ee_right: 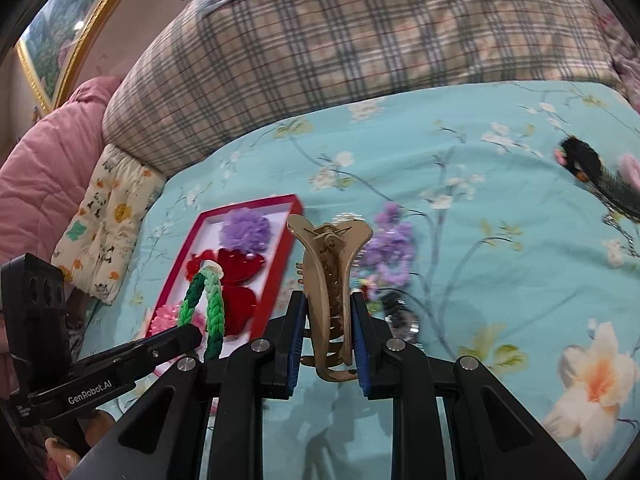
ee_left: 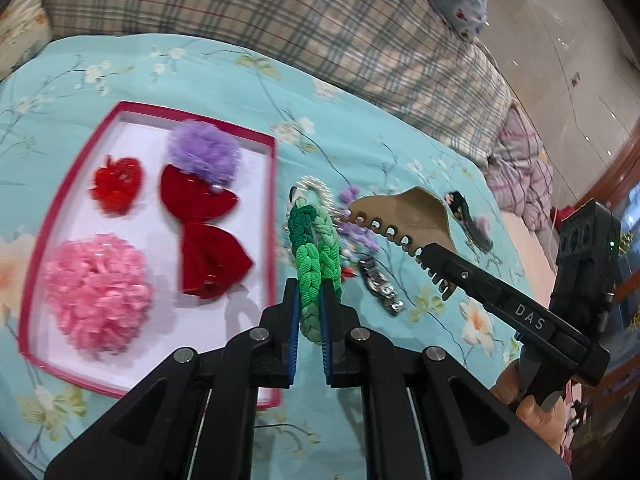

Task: Organize jewelry
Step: 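Place green band in the box with left tool while right tool places the claw clip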

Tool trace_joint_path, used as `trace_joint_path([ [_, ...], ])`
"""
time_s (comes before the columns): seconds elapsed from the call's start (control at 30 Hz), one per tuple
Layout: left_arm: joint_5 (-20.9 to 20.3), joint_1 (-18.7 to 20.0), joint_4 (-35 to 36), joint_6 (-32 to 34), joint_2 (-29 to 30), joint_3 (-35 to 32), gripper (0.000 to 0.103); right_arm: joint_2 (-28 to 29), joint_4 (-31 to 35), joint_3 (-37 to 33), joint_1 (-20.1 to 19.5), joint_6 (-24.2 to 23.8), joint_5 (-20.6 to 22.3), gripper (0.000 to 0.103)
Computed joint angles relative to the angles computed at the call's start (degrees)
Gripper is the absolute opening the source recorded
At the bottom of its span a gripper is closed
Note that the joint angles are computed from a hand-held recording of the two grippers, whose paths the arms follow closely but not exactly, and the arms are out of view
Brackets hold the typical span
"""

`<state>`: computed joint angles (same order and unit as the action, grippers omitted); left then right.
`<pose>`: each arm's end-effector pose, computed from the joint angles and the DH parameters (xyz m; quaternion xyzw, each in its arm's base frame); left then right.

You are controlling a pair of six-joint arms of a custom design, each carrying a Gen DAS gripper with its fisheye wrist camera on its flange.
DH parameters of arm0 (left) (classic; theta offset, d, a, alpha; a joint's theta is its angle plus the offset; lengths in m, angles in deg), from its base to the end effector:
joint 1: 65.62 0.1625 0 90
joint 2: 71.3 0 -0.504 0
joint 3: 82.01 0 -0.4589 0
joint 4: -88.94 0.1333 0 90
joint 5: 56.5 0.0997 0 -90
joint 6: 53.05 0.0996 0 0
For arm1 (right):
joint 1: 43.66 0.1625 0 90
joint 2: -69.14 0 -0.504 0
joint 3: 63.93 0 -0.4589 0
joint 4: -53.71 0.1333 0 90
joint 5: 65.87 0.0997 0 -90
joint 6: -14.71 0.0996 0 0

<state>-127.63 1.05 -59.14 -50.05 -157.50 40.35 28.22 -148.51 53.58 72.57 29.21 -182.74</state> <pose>-0.0585 -0.5537 0.3444 0.1902 0.9501 -0.2130 0.1253 0.3532 -0.5172 0.0321 0.0239 -0.9284 0.3560 0.1038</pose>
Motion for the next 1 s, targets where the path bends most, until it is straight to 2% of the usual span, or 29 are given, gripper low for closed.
trace_joint_path([
  [0.67, 2.98, 5.76, -0.7, 2.9, -0.51, -4.93, 0.007, 7.17, 5.13, -10.13, 2.05, 0.45, 3.57, 0.022],
  [1.0, 3.54, 8.47, -1.24, 4.27, 2.06, -8.14, 0.007, 10.59, 6.62, -14.08, 2.06, 1.3, 2.58, 0.022],
])
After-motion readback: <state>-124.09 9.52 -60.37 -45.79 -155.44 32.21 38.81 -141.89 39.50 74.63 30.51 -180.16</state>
